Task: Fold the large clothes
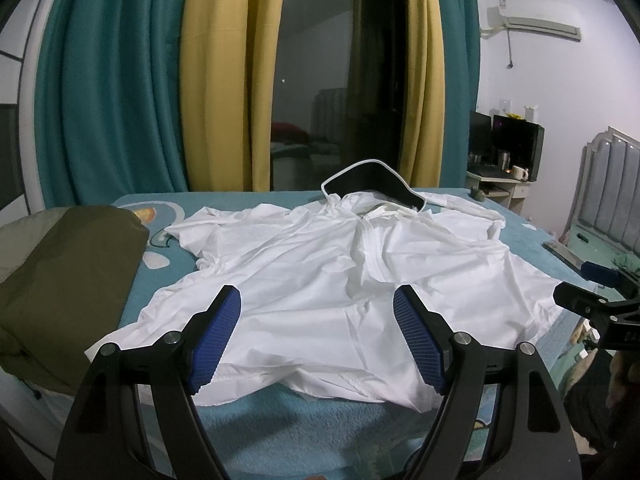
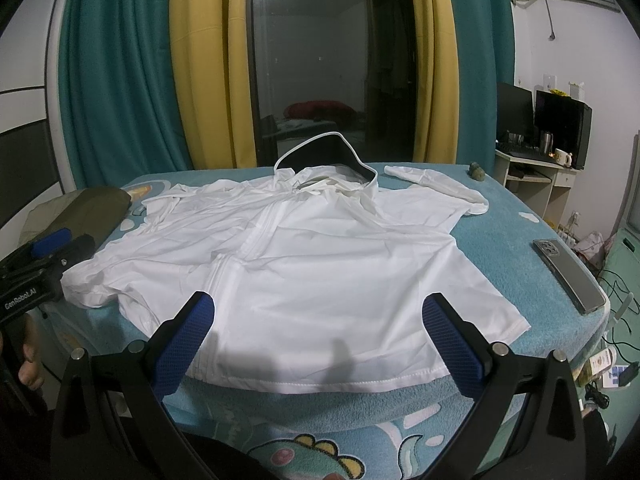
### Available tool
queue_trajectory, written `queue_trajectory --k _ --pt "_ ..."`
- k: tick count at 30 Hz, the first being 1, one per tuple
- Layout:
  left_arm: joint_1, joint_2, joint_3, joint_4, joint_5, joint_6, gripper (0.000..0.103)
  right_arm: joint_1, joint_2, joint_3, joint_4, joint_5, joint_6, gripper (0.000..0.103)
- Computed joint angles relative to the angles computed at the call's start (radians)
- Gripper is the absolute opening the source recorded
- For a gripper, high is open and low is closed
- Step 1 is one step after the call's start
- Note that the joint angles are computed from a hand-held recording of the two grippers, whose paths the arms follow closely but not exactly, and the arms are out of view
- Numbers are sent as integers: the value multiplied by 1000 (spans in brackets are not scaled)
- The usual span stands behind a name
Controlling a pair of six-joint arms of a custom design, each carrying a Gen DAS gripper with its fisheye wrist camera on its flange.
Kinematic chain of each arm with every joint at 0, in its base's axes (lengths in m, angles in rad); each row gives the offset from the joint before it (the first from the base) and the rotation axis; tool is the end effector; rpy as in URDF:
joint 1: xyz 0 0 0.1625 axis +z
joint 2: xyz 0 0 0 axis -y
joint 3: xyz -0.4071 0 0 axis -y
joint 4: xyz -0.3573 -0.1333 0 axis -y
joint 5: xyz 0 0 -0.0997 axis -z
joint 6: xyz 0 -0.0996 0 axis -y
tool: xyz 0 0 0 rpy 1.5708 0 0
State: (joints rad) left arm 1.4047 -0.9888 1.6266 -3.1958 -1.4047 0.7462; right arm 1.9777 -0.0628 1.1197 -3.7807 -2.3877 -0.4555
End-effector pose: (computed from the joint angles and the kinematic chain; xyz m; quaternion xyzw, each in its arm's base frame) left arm 0.0406 -0.6636 0.3189 0.3513 0.8052 -0.4316 0.2050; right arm 0.3267 -0.6048 -0.0596 0.1249 -0.7895 0.4920 0.3450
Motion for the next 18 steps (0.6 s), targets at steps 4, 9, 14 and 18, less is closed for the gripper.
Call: queue_trajectory --k 4,9,14,18 --pt "1 -1 4 5 3 -1 81 0 0 0 1 0 1 103" --pt "-1 -6 13 11 4 6 81 -1 -1 1 1 2 0 103" --pt "-8 9 -16 41 4 25 81 -4 -7 3 6 -1 9 103" --pt "-13 45 -84 132 14 58 81 -24 -7 -8 16 -2 13 103"
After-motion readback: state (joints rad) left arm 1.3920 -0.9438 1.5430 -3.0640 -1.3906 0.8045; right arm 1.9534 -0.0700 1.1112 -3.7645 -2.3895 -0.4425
